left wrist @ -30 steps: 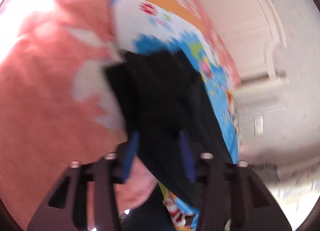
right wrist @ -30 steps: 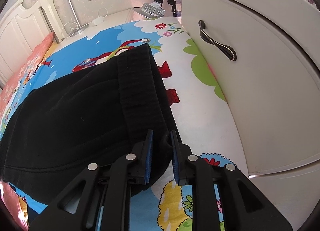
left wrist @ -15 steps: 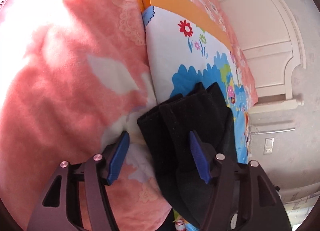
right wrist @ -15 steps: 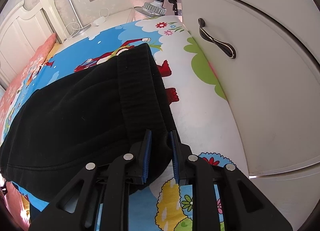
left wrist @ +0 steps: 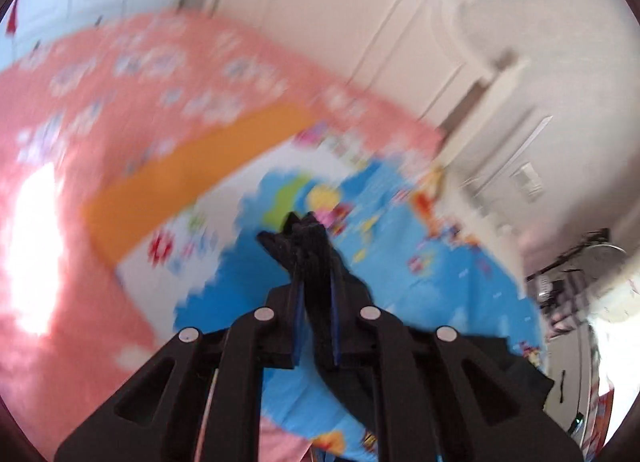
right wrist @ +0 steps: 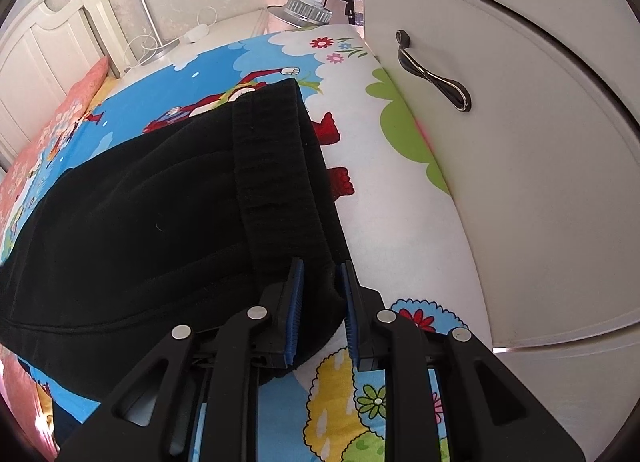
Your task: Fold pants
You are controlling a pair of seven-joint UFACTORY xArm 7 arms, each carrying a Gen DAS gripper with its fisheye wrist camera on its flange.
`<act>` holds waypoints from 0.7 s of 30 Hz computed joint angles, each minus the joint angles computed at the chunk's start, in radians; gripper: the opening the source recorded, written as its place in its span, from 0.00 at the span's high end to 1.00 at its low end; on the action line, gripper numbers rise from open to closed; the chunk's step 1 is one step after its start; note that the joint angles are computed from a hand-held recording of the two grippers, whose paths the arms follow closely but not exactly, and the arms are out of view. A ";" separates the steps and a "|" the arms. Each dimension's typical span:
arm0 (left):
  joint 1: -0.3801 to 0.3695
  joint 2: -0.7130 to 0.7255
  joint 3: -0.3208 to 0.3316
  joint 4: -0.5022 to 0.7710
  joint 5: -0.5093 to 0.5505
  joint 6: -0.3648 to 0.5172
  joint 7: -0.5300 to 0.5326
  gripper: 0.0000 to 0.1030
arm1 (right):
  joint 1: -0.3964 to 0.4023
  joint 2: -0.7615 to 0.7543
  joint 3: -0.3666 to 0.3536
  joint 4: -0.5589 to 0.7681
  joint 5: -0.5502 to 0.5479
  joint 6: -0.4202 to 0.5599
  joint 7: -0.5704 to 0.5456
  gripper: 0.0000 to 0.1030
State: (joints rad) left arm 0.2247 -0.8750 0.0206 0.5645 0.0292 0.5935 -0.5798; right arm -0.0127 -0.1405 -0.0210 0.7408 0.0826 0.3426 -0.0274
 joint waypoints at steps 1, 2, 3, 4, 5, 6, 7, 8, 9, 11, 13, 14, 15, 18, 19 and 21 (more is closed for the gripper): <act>0.001 -0.003 0.013 -0.015 0.001 -0.050 0.009 0.90 | -0.002 -0.003 0.002 -0.004 -0.003 -0.003 0.007 0.82; 0.004 -0.016 0.039 -0.053 -0.009 -0.084 0.015 0.90 | -0.002 -0.007 0.002 -0.010 -0.001 -0.010 0.015 0.82; -0.004 0.010 0.102 -0.105 -0.047 -0.123 0.025 0.90 | 0.000 -0.008 0.001 -0.013 0.005 -0.016 0.017 0.82; -0.019 0.048 0.159 -0.147 -0.083 -0.156 0.051 0.90 | 0.002 -0.011 0.000 -0.017 0.012 -0.020 0.017 0.82; -0.033 0.091 0.215 -0.190 -0.116 -0.189 0.092 0.90 | 0.006 -0.014 -0.003 -0.019 0.021 -0.020 0.009 0.82; -0.067 0.161 0.286 -0.230 -0.163 -0.237 0.141 0.90 | 0.009 -0.015 -0.005 -0.018 0.029 -0.014 -0.003 0.82; -0.102 0.196 0.342 -0.262 -0.207 -0.274 0.186 0.90 | 0.010 -0.018 -0.005 -0.015 0.026 -0.006 -0.009 0.82; -0.131 0.243 0.379 -0.277 -0.240 -0.311 0.222 0.90 | 0.008 -0.019 -0.002 -0.012 0.017 0.001 -0.007 0.82; -0.170 0.285 0.418 -0.296 -0.274 -0.375 0.265 0.90 | 0.006 -0.020 0.000 -0.009 0.008 0.008 -0.006 0.82; -0.194 0.284 0.438 -0.310 -0.316 -0.419 0.308 0.90 | 0.004 -0.023 0.001 -0.010 0.001 0.015 -0.005 0.82; -0.136 0.250 0.365 -0.306 -0.304 -0.397 0.308 0.90 | 0.006 -0.028 -0.002 -0.012 0.012 0.018 -0.006 0.82; -0.110 0.212 0.331 -0.308 -0.300 -0.390 0.313 0.90 | 0.006 -0.030 -0.003 -0.016 0.016 0.014 -0.004 0.82; -0.091 0.177 0.305 -0.311 -0.308 -0.380 0.309 0.90 | 0.004 -0.032 -0.001 -0.020 0.013 0.009 0.001 0.82; -0.019 0.227 0.231 -0.293 -0.309 -0.340 0.265 0.88 | -0.007 -0.041 0.013 -0.040 -0.030 -0.021 0.036 0.82; 0.024 0.260 0.196 -0.286 -0.283 -0.307 0.221 0.87 | -0.013 -0.050 0.019 -0.046 -0.050 -0.022 0.050 0.82; 0.046 0.230 0.173 -0.319 -0.291 -0.335 0.210 0.81 | -0.025 -0.091 0.026 -0.068 -0.091 -0.020 0.070 0.82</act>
